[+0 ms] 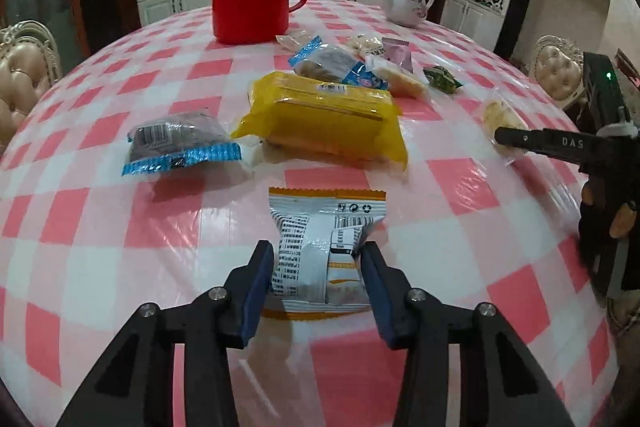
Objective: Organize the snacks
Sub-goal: 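Grasp the clear-wrapped cream cake packet with the right tool, then carry the white-orange packet and cream cake into the bin and release both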
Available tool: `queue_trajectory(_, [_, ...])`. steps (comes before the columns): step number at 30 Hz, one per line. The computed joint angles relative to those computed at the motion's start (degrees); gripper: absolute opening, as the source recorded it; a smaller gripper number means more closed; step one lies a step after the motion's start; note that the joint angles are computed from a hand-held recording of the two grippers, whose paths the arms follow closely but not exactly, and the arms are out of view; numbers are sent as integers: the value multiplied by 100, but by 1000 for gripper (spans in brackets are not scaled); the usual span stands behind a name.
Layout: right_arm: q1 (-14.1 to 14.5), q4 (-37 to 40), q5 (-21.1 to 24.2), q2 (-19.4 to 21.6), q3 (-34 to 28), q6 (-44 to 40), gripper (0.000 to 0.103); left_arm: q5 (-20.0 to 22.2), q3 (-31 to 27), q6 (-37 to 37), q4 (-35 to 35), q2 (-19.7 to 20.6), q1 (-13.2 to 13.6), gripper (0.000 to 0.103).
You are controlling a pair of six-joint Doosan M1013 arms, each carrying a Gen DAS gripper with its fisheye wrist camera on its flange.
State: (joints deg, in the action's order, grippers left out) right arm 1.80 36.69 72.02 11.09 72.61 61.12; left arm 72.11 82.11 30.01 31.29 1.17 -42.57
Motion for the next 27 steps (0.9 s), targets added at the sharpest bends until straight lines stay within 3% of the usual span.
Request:
queue_trajectory(3, [-36,82,-63,-90,98,-124,21,353,-27,-573,421,25,-289,41])
queue_trajectory(5, [-52,61,29,-236,238,-336,21,344,-11,-904,541,-7,-447,41])
queue_trajectory(9, [-130,322,74,-712,683,-1137,21,619,-120,-1396,1045,70,-835,41])
queue_trajectory(12, [-226,511,-35,-1096,1003,-1734,21,643,-212,-1524,1228,117,-1012,41])
queue_trajectory(16, [-433,744,209,-1338,1204,-2026,21,783,-378,-1494,1418,249,-1217,41])
queue_trajectory(23, [-843,990,399,-1585,1366,-2455,21,734,-498,-1622,1571,362,-1485,41])
queue_trajectory(27, [-1045,936,338,-1701,1421,-2742,21,417,-567,-1690,1608,437,-1594,41])
